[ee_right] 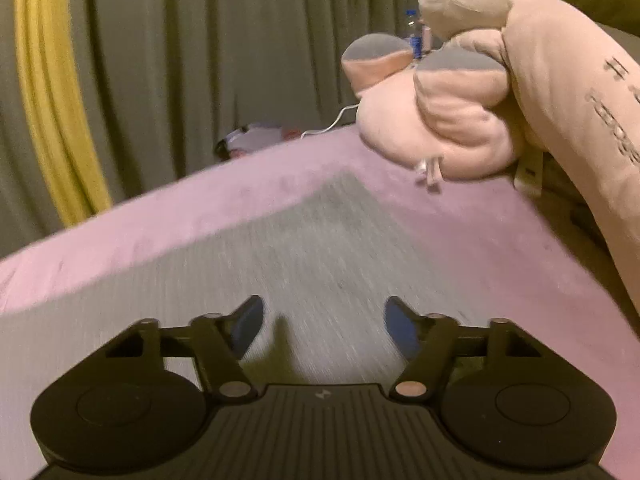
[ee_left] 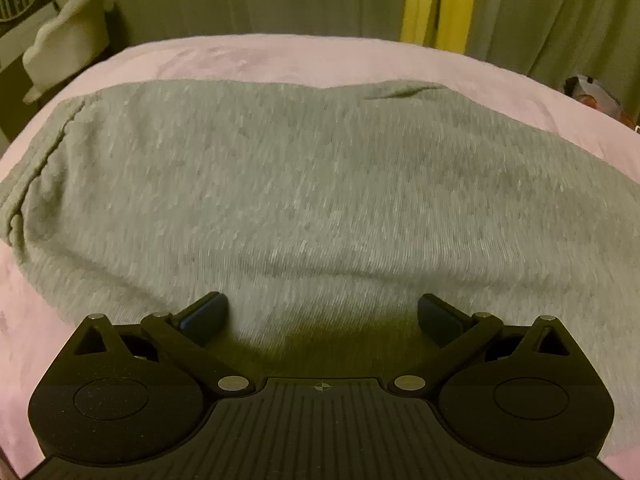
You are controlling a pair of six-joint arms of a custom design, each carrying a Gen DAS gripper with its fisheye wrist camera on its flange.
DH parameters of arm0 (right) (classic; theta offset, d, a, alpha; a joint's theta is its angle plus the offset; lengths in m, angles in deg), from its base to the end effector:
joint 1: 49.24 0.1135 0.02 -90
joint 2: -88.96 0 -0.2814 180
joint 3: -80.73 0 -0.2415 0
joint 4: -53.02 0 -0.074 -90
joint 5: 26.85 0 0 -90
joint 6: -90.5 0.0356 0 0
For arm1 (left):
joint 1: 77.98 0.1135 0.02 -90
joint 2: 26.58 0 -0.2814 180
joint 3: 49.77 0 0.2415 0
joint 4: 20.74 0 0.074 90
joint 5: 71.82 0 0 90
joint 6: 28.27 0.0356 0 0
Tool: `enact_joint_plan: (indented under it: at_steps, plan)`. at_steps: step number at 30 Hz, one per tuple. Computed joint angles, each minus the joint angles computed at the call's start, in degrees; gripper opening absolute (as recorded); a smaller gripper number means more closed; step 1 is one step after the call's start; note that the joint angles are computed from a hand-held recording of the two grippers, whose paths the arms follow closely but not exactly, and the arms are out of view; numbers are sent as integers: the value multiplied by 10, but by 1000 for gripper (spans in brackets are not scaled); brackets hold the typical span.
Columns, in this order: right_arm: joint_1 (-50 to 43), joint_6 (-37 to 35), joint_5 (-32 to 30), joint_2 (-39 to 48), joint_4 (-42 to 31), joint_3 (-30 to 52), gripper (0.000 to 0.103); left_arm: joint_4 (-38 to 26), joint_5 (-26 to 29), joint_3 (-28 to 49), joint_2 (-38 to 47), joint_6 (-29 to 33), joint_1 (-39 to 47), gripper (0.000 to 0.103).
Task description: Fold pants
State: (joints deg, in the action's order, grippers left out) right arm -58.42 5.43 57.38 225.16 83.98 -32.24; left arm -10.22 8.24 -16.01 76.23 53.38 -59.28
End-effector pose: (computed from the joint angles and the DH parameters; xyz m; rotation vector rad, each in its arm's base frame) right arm 0.3905 -0.0595 0.0149 0.2201 2.2238 0.0723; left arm 0.2118 0.0782 0.0693 -0.6688 2.5085 0.2907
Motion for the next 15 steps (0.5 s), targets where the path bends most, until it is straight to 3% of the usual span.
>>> enact_joint_plan:
  at_steps: [2, 5, 15]
  plan:
    - [-9, -45, -13, 15, -11, -5, 59, 10, -3, -1, 5, 0, -2, 103]
    - [13, -117, 31, 51, 74, -27, 58, 10, -3, -2, 3, -2, -3, 103]
    - [55, -104, 89, 66, 43, 27, 61, 15, 0, -4, 4, 0, 0, 103]
